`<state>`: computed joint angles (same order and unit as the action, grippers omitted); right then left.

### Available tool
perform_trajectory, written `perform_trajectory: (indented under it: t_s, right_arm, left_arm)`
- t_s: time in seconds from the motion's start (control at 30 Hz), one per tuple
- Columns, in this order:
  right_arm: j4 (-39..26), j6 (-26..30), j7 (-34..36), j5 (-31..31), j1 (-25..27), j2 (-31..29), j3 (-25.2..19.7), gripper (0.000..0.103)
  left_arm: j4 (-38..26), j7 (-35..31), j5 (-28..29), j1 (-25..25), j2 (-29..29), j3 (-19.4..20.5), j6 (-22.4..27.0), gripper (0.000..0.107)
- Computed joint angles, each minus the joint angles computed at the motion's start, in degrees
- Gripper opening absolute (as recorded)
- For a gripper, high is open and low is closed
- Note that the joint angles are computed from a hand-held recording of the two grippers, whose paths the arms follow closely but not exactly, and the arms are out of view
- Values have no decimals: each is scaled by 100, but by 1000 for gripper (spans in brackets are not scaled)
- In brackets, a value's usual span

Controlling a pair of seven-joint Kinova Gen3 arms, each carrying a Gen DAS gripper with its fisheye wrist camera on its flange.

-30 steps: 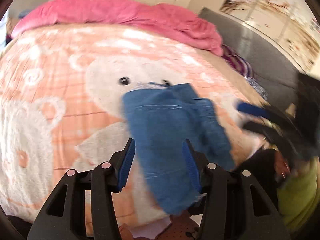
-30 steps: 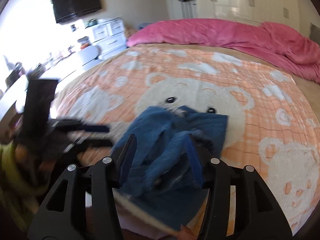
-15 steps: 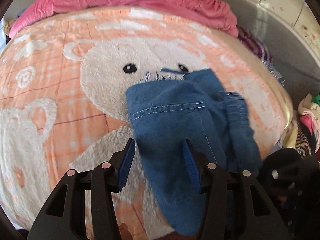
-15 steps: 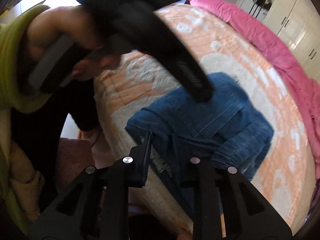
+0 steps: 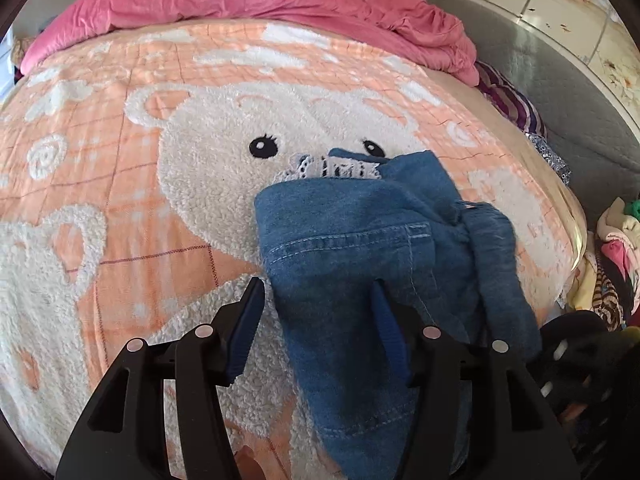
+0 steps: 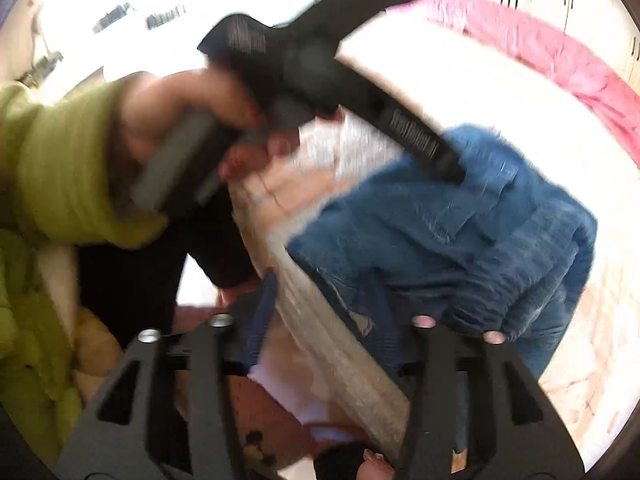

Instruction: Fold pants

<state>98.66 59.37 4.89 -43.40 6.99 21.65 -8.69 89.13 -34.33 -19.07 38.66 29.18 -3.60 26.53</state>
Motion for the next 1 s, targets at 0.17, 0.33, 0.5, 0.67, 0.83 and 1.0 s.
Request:
perform_trajectory:
  t_s: [0.17,0.33,0.5,0.67,0.83,1.0]
  right_arm:
    - [-324,259,-431,-1102,1125,244,-543,69]
    - [-274,-823,-1596,-1541,464,162,482,71]
    - [-561,-811,-2761,-1336,-253,464,1464,71]
    - [-773,-1136,-3750,-291,81,612,793,71]
    - [-1123,-838,-4212,111,567,954,149,58]
    - [-1228,-839,-4353,376,564,1049,-28,50]
  left_arm:
    - [70,366,-500,457,-107,-344,28,59]
    - [74,624,-820,522,-133,-333,111,62]
    - [91,866,-1013,581,-119,-353,138,71]
    - [147,1013,-1081,560,-104,-294,136,74]
    - [157,985,-871,400,-15,-127,78,75]
    - [315,1172,-650,417,-6,-256,-243,75]
